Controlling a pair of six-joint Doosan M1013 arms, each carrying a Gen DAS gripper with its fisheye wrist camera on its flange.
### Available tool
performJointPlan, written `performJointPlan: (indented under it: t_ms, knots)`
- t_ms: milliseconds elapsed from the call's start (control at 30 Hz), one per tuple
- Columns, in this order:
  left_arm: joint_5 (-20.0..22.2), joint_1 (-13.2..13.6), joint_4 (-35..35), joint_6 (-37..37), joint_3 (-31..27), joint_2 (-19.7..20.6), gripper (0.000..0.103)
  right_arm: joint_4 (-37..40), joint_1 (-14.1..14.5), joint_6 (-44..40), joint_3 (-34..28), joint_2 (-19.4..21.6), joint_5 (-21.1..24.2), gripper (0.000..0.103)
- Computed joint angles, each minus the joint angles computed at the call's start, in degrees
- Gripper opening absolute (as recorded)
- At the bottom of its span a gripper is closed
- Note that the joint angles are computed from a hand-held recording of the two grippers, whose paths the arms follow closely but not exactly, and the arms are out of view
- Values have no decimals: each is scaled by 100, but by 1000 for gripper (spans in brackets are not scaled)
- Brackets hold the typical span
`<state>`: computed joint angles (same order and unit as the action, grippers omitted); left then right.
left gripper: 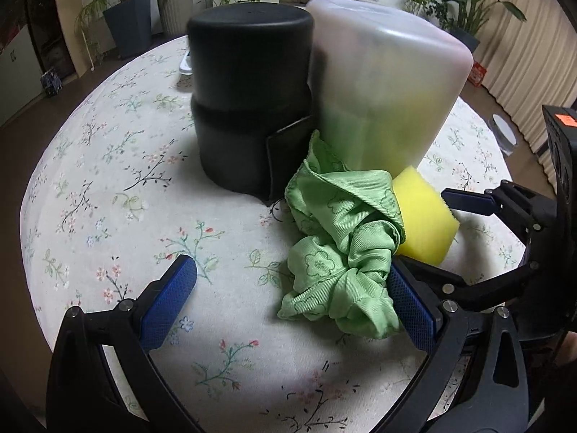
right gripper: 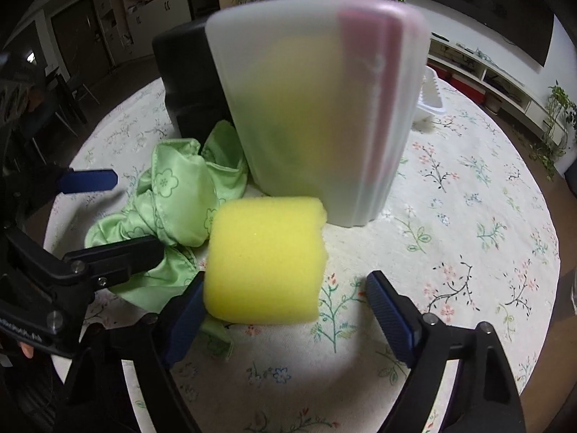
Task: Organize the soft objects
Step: 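Grasp the green cloth with the left gripper while the right grasps the yellow sponge, then carry the cloth and sponge to the white tray and release them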
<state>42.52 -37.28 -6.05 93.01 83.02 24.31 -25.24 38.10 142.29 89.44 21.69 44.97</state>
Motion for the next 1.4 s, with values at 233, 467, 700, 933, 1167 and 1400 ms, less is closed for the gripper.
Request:
performJointPlan:
  t_ms: [233,467,700,933,1167,1400]
  knots:
    - [315,-42,11,40,-239,154,103,-69,4,-137,-46,35,87,77]
    - [489,-9,-83,-78,-266,191,103,-84,42,-248,-56,38,9,63]
    - [332,22,-239,-79,-156,153,85,-128,50,-258,38,-18,-150,58]
    - [135,-25,-67,-28,-15,47,37,-14,42,-178,82,-64,-252,54]
    - [-59,-14,-286,217,209,-105,26,63,121,49,140,-143,-239,50]
    - [-134,40,-420,441,417,-307,25,18,259,239,222,-337,-17,50]
